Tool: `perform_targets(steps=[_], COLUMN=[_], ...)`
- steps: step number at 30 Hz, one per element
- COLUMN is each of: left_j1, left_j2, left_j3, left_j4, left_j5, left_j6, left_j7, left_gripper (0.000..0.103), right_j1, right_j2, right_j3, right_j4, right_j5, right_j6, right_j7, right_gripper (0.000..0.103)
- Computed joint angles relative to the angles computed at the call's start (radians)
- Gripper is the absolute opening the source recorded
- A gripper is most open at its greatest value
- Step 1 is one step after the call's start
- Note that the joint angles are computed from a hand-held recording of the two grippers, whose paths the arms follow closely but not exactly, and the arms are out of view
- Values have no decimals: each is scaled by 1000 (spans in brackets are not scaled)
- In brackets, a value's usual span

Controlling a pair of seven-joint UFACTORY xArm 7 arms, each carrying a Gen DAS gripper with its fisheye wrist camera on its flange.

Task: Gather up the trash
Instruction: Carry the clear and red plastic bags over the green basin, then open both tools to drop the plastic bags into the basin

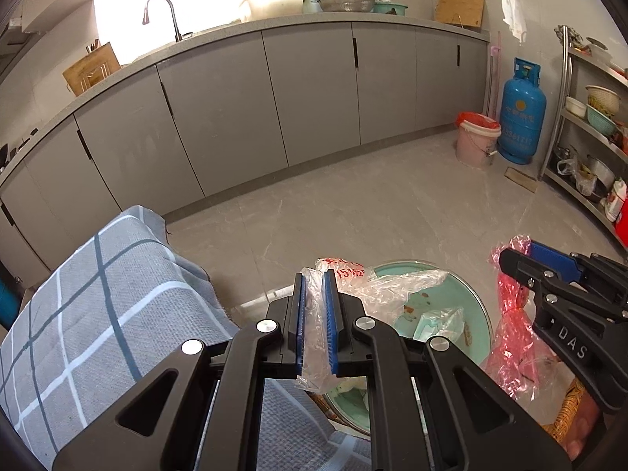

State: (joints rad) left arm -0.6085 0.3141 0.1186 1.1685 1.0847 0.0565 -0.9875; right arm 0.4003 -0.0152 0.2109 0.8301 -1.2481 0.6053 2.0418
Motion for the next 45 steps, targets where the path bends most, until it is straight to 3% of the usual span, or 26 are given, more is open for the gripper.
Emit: perform_targets(steps=[11,30,33,45], left_j1=[-7,-99,-137,-162], left_j2=[54,87,93,102], left_j3=[-3,85,126,147], left_j4=[16,1,-3,-11], left_j5=[-104,-354,-372,-491], left_j6=[-6,-43,-52,-65], left_j7=[114,335,340,443], left_gripper=[10,11,13,13], right_j1=[-6,2,-1,7], right_j2=[29,62,67,86], right_j3=[-17,-37,-42,-50], right_j4=[8,24,24,37], right_j5=[-16,-34,-44,-43], right_j6=[-26,-38,-52,-45], right_j7=[-1,5,13,11], right_gripper=[29,31,35,33])
